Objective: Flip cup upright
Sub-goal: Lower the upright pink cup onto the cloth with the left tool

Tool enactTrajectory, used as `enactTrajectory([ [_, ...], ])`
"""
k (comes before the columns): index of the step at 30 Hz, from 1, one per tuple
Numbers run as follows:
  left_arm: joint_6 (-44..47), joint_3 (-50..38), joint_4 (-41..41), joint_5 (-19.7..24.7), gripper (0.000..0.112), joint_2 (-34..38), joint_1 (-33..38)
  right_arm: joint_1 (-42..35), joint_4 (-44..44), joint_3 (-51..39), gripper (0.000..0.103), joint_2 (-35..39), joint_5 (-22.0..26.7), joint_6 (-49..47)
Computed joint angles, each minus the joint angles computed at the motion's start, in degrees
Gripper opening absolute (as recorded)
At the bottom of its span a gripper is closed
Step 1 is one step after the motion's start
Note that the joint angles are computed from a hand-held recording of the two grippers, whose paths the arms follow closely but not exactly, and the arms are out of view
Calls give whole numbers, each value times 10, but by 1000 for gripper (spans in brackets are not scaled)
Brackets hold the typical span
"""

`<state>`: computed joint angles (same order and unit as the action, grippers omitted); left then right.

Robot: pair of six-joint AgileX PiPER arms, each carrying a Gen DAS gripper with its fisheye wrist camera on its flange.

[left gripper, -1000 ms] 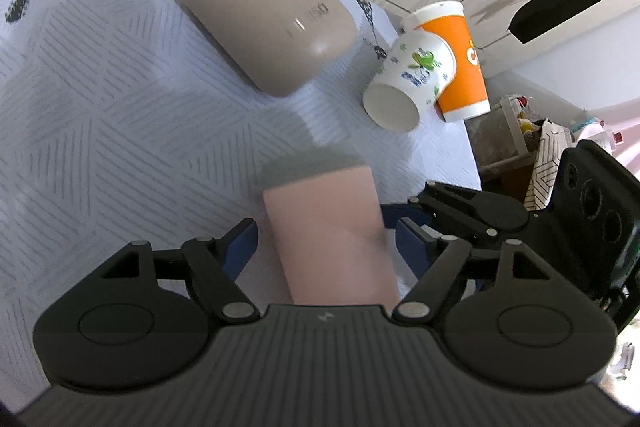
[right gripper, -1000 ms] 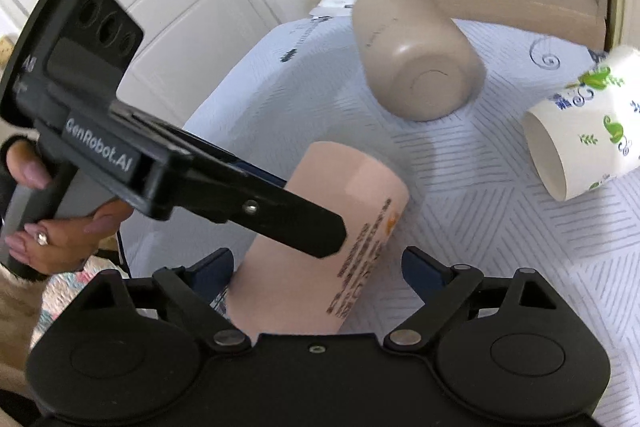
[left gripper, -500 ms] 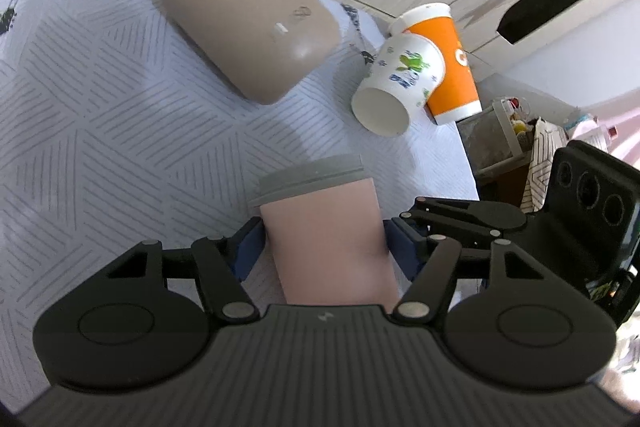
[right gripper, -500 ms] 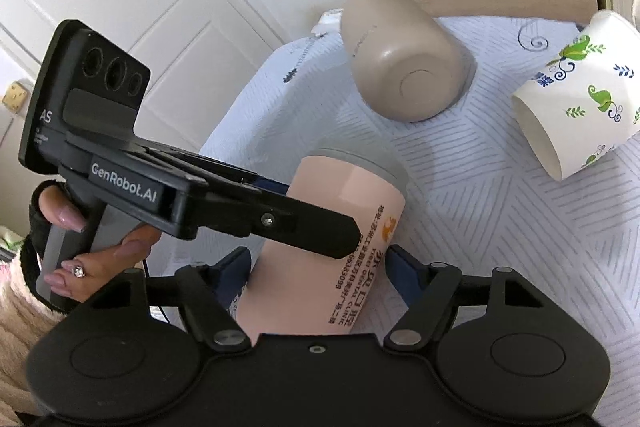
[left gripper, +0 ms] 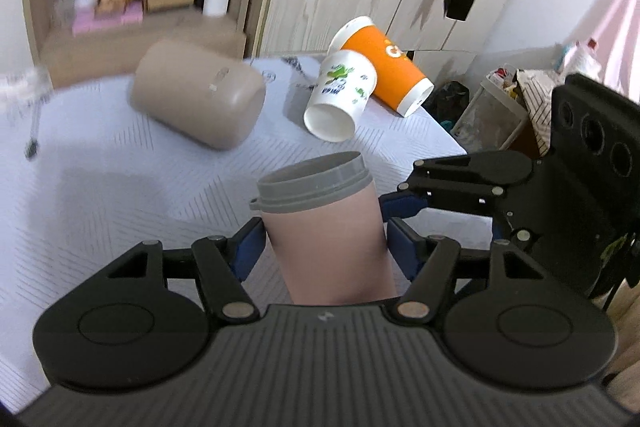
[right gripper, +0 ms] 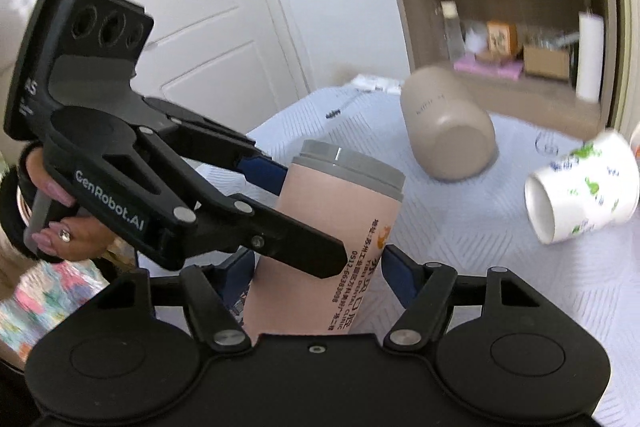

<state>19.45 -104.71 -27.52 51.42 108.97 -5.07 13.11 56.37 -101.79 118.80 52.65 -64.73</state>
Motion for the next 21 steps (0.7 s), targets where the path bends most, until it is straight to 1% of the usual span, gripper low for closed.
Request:
enactTrajectory([
  [4, 40, 49, 16, -53, 63, -36, -12, 9, 19, 60, 74, -38, -57, -75],
  [7, 66, 72, 9, -87, 62, -50, -15, 23, 47, 109, 74, -61, -120, -147],
  [9, 57, 70, 18, -99, 62, -47, -19, 33, 62, 120, 73, -64, -155, -179],
  [11, 57, 74, 18, -110, 62, -47, -18, 40, 73, 124, 73, -64, -174, -195],
  [15, 79, 105, 23, -164, 61, -55, -25, 65, 134, 151, 73, -67, -256, -303],
  [17, 77, 117, 32, -187, 61, -59, -29, 73, 166, 154, 73, -62, -280, -352],
  [21, 79, 136, 38, -219, 61, -66, -34, 84, 253, 163, 73, -53, -312, -463],
])
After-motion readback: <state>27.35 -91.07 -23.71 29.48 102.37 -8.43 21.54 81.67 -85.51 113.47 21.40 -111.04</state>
